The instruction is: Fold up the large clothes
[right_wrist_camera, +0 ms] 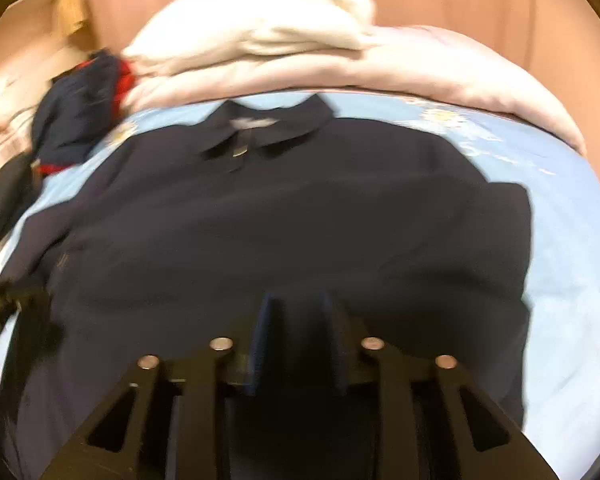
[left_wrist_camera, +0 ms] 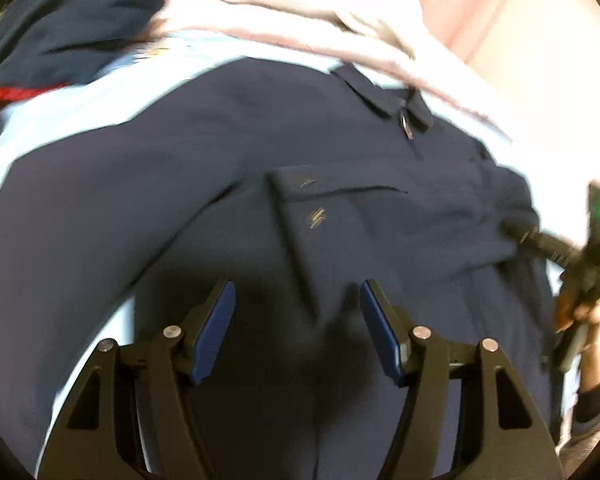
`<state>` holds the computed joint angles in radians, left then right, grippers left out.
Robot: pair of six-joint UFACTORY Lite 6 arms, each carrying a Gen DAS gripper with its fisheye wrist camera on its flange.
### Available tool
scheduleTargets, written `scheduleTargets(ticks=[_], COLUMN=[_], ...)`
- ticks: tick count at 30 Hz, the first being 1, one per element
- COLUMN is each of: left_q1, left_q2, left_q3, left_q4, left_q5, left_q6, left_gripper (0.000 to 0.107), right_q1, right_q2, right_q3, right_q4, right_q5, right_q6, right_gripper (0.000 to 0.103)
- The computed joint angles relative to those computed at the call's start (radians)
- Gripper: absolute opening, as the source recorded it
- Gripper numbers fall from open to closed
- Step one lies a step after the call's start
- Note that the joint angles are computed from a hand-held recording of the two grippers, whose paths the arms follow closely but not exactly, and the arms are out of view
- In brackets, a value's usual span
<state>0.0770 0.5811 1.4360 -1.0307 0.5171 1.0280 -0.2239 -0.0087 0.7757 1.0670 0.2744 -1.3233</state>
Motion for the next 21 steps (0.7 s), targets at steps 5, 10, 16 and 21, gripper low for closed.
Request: scheduleTargets(ticks=[5,10,16,21], left_q1=[0.334,0.801,1.143,1.233], left_q2=[-0.277,-0.343,-0.1,-0.052], left_q3=[-0.374,-0.54,-0.49,-0.471], left_q4=[-0.193,-0.215,-0.224,-0.258], left_q5=[0.14,0.378,0.666,0.662], left_q6=[0.197,0.241,0.173,0.145], left_gripper=[0.07,0.076,0.077,0.077], right_q1=[0.114,0.103,0.242,0.337], right_q2=[-0.119,-0.445,-0.55,-0.524], right_q3=[-0.172,-0.295,-0.332,-0.293], right_q4=[-0.207,-0.217,-0.142,-0.247], right_q5=[-0.205,0.021,0.07,0.059], right_q6=[0.196,0.289,0.307,0.433], right_gripper=[0.032,0.035,0.04,0.04])
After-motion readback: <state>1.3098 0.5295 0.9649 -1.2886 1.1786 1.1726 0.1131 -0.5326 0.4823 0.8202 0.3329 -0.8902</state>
